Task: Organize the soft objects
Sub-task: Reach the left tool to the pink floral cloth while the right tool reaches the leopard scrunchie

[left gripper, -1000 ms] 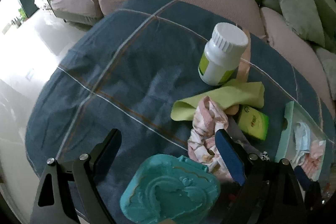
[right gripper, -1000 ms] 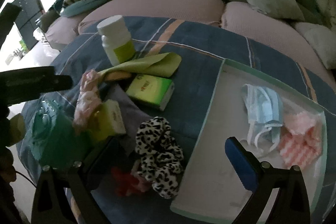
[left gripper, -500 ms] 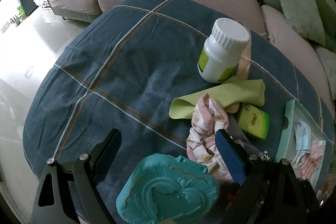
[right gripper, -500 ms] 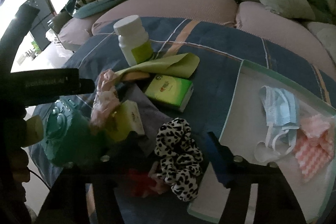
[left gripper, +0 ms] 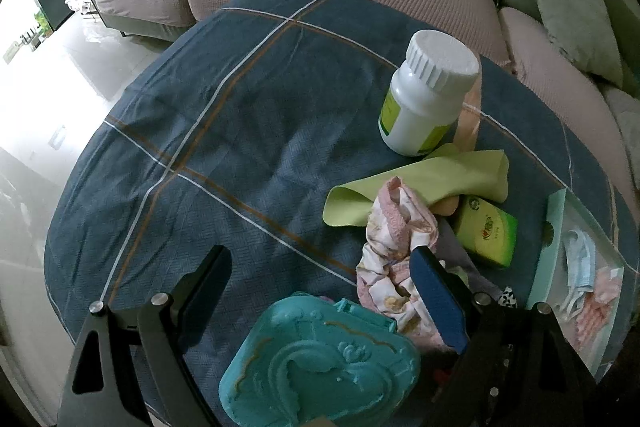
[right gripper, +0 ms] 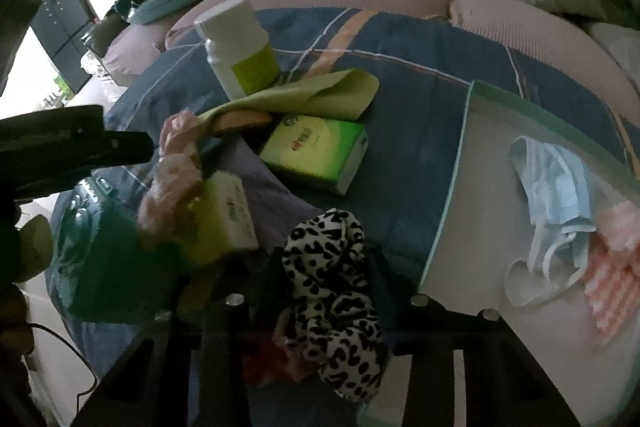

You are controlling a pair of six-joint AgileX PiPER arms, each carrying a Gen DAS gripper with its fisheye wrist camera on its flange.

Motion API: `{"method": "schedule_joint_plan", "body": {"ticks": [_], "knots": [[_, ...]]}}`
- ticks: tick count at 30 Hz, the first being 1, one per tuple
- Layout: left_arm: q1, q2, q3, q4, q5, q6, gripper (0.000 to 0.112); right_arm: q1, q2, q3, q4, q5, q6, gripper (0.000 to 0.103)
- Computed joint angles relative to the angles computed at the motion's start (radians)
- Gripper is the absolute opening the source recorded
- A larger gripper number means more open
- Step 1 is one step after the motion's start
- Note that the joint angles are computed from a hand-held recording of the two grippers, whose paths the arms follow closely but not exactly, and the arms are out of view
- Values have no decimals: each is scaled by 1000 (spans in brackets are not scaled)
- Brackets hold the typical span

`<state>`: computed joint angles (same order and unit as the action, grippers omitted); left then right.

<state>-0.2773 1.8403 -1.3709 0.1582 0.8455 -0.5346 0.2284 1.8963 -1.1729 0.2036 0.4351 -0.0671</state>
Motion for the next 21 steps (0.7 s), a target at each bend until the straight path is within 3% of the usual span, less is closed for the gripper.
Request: {"method": "schedule_joint_plan", "body": {"ticks": [8, 21], "knots": [[-12, 12, -6, 17, 2, -19, 91, -14, 4, -2, 26, 0, -19, 32], [-17, 23, -12, 1, -6, -4, 91, -59, -56, 30, 138, -22, -91, 27]]}}
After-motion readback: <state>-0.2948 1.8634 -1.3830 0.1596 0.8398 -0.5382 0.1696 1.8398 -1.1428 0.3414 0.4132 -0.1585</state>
